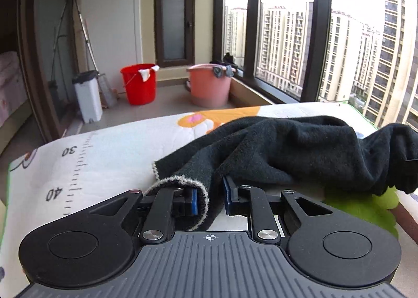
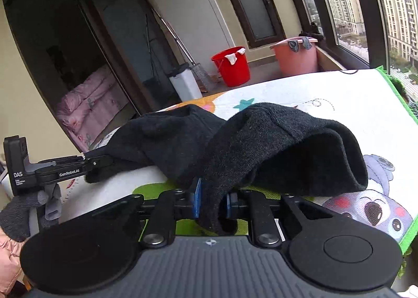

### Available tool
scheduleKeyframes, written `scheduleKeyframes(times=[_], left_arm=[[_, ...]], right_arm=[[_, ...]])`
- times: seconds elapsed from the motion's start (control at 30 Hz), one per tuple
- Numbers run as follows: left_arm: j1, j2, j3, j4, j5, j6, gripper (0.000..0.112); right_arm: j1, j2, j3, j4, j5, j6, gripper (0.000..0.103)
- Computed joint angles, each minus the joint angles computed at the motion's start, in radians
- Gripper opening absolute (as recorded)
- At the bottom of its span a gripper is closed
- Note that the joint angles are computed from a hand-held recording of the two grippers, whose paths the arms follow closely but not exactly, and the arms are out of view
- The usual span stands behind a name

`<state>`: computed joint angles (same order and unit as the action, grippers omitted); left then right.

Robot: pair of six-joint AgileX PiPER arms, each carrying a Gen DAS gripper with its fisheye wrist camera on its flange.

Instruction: Fold clothes

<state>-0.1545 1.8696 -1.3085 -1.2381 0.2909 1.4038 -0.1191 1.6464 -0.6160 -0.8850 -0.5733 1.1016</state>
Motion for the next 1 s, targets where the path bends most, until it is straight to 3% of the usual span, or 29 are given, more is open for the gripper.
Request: scheduleKeyframes(times=[0.1, 0.2, 0.33, 0.37, 0.4, 0.47, 0.57, 0.67, 0.7, 0.73, 0.77, 0.8, 0.9, 1.0], left_arm=[[0.064, -0.077, 0.044, -0.109, -0.063, 0.099, 0.020], [0.160, -0.153, 0.088, -0.167, -0.037, 0.143, 0.023], [0.251, -0.208, 0.123, -0.096, 0.047, 0.104, 0.051], [0.265, -0.213, 0.134, -0.089, 0.082, 0.120, 0.058], [0.276, -0.219, 0.148, -0.086, 0.115, 0.146, 0.061], [0.280, -0.226, 0.183, -0.094, 0.168, 0.227, 0.080], [0.266, -0.226, 0.208, -0.049, 0.262, 0.251, 0.092], [0.223, -0.236, 0.238, 0.047, 0.365, 0.229, 0.094], [0.196, -0.249, 0.260, 0.070, 0.366, 0.220, 0.094], [0.174, -0.257, 0.270, 0.096, 0.370, 0.197, 0.095], [0.149, -0.262, 0.280, 0.124, 0.373, 0.160, 0.095], [0.130, -0.267, 0.291, 0.133, 0.374, 0.135, 0.095], [0.097, -0.282, 0.321, 0.043, 0.347, 0.211, 0.096], [0.065, -0.273, 0.320, -0.037, 0.306, 0.268, 0.099]], right_arm=[[-0.019, -0.038, -0.002, -0.168, -0.140, 0.211, 0.013], [-0.031, -0.125, 0.048, -0.265, -0.261, 0.305, 0.012], [-0.091, -0.195, 0.141, -0.387, -0.419, 0.412, 0.012], [-0.095, -0.204, 0.166, -0.412, -0.423, 0.427, 0.012], [-0.086, -0.215, 0.190, -0.436, -0.402, 0.434, 0.012], [-0.022, -0.261, 0.250, -0.466, -0.294, 0.435, 0.012], [0.134, -0.312, 0.319, -0.423, -0.127, 0.367, 0.012], [0.227, -0.362, 0.370, -0.334, -0.047, 0.286, 0.014], [0.201, -0.382, 0.377, -0.341, -0.062, 0.295, 0.014], [0.156, -0.405, 0.383, -0.358, -0.084, 0.313, 0.026], [0.108, -0.428, 0.387, -0.376, -0.107, 0.333, 0.048], [0.058, -0.450, 0.389, -0.394, -0.131, 0.353, 0.055], [-0.045, -0.500, 0.387, -0.380, -0.095, 0.375, 0.057], [-0.077, -0.413, 0.300, -0.288, -0.015, 0.273, 0.057]])
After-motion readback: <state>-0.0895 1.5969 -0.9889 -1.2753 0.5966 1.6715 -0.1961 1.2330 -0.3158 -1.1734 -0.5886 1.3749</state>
